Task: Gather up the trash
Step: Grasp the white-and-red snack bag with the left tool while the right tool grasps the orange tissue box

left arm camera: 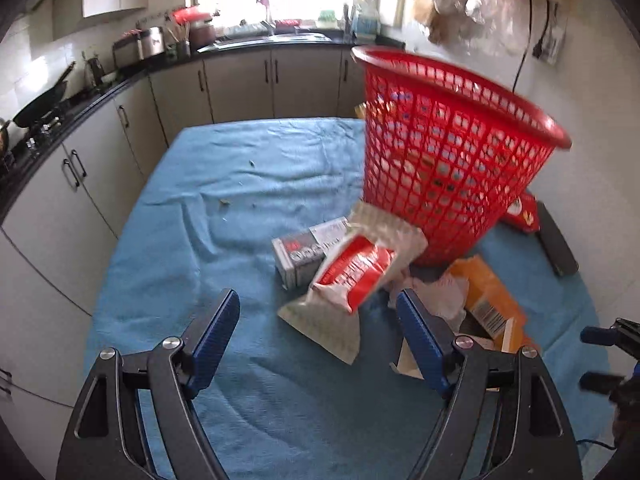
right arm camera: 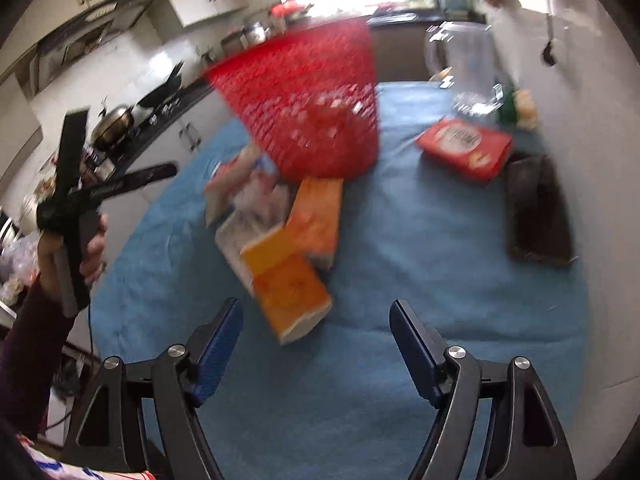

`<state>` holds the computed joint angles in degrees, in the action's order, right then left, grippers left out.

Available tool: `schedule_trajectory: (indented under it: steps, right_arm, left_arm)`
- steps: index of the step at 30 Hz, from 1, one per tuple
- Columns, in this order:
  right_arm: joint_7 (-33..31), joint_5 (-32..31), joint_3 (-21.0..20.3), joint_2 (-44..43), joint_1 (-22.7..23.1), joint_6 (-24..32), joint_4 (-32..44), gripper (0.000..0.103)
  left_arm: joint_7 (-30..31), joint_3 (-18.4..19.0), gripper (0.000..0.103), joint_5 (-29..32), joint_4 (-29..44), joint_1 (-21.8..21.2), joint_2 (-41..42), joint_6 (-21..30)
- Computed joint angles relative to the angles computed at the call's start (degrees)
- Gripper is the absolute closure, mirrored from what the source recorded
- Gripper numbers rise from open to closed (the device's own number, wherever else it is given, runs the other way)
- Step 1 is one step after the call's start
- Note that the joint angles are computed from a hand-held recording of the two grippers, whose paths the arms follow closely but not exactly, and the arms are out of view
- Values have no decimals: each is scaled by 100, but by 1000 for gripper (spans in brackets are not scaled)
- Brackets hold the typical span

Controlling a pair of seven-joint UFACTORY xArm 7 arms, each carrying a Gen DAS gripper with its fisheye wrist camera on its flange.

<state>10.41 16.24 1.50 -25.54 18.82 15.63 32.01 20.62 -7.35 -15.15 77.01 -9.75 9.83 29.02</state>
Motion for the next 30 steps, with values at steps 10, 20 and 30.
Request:
schedule_trajectory:
  steps: [10,20,30]
  right_arm:
    - [-268,257,-7,801,313,-308,295,20]
    - [-479,443,162,1429,189,-372,685,19]
    - [-190,0,461,1699,-90,-362,897,19]
  left_arm:
    - [226,-60,24,438,417,-182,572,-43]
    - [264,-49,24,919,1127,-238,1274,203]
    - [77,161,68,1426,1002,-452,1263,94]
